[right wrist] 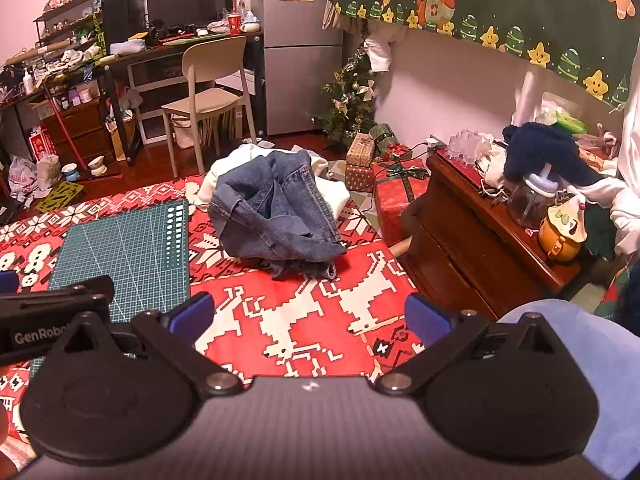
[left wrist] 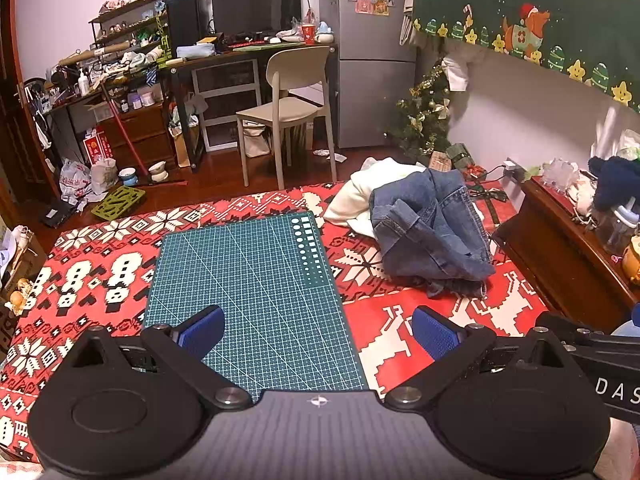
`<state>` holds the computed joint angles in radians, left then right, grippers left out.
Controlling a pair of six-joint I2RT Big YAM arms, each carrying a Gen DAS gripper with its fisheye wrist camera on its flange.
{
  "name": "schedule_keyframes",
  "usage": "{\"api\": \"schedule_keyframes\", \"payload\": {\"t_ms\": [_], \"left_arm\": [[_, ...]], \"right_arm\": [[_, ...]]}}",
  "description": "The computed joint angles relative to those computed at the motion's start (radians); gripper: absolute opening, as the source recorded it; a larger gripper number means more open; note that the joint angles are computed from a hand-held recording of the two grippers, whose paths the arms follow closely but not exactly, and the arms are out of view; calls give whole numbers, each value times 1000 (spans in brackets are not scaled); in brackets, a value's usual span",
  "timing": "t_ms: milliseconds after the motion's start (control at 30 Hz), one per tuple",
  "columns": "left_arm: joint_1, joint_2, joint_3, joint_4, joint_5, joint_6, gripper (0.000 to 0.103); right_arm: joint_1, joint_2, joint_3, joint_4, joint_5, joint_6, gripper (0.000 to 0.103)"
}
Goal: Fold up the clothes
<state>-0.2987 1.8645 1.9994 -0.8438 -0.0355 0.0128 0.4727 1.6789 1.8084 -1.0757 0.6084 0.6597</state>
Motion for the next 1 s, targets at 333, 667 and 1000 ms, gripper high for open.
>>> {"api": "schedule_keyframes", "payload": {"t_ms": [333,667,1000], "left_arm": [[4,3,11,-21,12,-8,101],[0,-1,-1,0,-1,4,101],[-7,-2,0,0,-8,2,101]], "right_arm": [[-2,7,30,-27,-9,3,102],[-7,2,17,-18,-7,2,102],[-3,-1,11,-18,6,9,102]]}}
